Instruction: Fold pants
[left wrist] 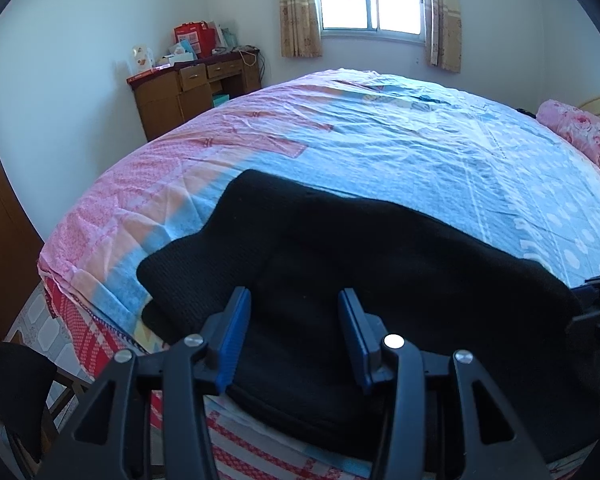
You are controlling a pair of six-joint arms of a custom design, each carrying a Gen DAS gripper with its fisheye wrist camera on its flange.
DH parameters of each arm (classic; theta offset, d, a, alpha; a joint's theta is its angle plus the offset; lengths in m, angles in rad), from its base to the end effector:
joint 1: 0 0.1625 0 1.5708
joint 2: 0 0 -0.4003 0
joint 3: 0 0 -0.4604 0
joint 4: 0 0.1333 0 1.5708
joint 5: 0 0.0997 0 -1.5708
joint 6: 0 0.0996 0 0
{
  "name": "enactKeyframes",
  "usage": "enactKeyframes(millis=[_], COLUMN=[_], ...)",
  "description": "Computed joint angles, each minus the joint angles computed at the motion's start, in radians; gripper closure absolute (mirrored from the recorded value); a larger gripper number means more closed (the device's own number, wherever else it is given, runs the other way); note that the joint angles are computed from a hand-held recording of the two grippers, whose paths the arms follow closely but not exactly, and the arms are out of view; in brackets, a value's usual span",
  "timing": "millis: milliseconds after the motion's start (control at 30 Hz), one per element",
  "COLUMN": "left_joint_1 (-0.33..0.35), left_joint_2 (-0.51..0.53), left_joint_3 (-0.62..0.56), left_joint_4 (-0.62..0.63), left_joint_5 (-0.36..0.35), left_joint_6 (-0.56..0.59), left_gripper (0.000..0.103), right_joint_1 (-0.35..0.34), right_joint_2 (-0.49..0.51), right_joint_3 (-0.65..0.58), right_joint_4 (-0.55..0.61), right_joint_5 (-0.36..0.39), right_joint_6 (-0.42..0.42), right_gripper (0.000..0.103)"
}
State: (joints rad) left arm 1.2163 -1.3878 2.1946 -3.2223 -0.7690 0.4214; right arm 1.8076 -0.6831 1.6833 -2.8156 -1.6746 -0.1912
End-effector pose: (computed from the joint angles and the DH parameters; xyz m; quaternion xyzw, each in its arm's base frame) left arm 0.0153 -0.5488 0.2522 0.1696 0.8379 -0.3653 0.3684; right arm 0.2790 -0.6321 -0.0443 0.2043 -0.9699 0.1230 0.0487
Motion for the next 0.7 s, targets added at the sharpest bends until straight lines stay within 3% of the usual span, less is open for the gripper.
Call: enactKeyframes(millis=[67,200,367,467,567,700], left_joint_1=[-0.002,-0.004,0.006,0.006,0.008,-0.001], left_joint_2=[0.004,0.006,-0.012,-0.012,-0.018,-0.021], left_joint_3=[0.003,-0.001,-0.005,-0.005,-0.005,-0.003], left_joint_4=[-0.013,-0.006,0.040,0.041,0.052,0.060], left_joint_5=[0.007,0.012,-0.016,-0.017,-0.024,-0.009], left_joint_6=[0.010,0.015,0.017,0.034,0.039,0.045], left_gripper=[0.055,0.055,0.054,0.054,0.054,0.054], right_joint_1=[-0.016,-0.083,-0.152,-0.204,-0.199,-0.162], right_joint_2=[0.014,0.053,0.061,0.055,0.013,-0.117], right_joint_3=[-0.021,-0.075,-0.088,-0.057,-0.014,0.158], right_joint_4=[0.012,0.011,-0.081,-0.133,-0.158,-0.428], right_joint_5=[0.041,0.265,0.438,0.557,0.492,0.206], right_joint_6=[0.020,0.095,0.199,0.263,0.243,0.271], right_gripper=[0.020,0.020,0.021,0.027,0.028,0.026])
